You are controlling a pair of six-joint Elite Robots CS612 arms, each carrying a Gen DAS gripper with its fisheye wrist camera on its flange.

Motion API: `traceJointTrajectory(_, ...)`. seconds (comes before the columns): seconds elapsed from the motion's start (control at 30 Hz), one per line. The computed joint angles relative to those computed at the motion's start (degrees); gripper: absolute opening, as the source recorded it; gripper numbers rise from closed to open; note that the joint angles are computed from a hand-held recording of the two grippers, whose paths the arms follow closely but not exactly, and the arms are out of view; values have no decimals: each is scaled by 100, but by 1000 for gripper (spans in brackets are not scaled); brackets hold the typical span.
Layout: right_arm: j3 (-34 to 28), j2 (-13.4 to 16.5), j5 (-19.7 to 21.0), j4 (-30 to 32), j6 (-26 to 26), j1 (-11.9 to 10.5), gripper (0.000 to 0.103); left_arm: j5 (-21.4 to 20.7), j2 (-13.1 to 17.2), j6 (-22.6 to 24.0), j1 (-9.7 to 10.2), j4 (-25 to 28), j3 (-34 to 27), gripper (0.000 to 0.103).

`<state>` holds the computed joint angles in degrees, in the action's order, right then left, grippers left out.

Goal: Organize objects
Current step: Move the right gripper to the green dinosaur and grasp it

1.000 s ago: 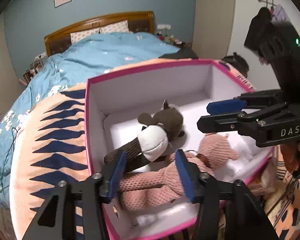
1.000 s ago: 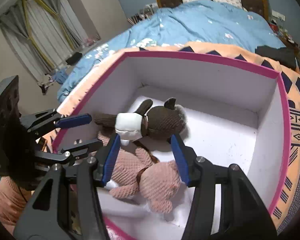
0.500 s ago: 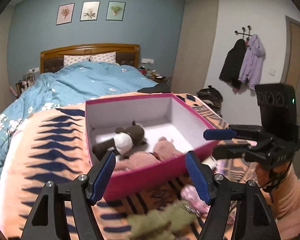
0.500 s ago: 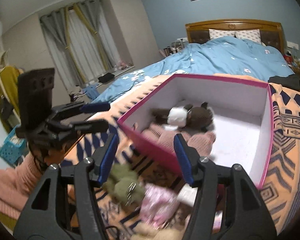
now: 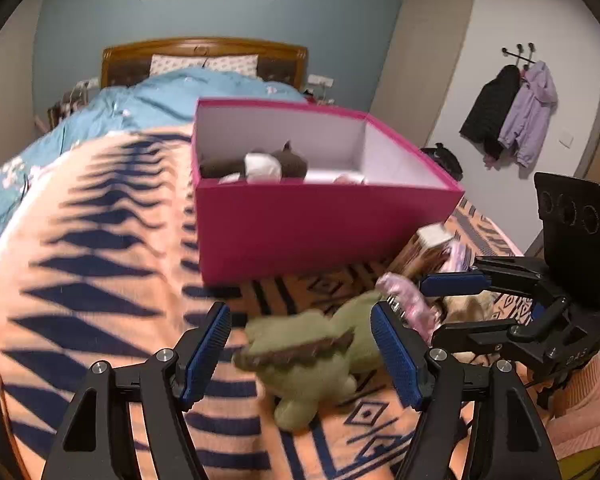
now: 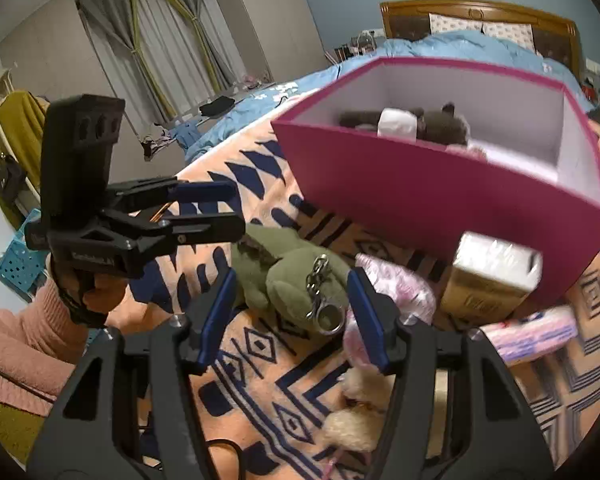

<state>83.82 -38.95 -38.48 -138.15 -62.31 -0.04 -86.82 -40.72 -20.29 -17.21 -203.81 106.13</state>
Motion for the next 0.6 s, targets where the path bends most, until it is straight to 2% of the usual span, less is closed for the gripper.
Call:
traceJointTrajectory(0.13,-32,56,-104,107,53,36,60,-77,62,-149,36,99,9,74)
traceJointTrajectory(0.23,-12,117,-341,-330,399,93,60,-173,94,-231,57,105,14,74)
traceJointTrajectory(0.37,-101,191,-431,-482,703,121,60,-198,124,-279,62,163,0,72)
traceJointTrajectory(0.6,-119,207,-554,-517,854,162,60,-390,166,-263,80,272,-33,66)
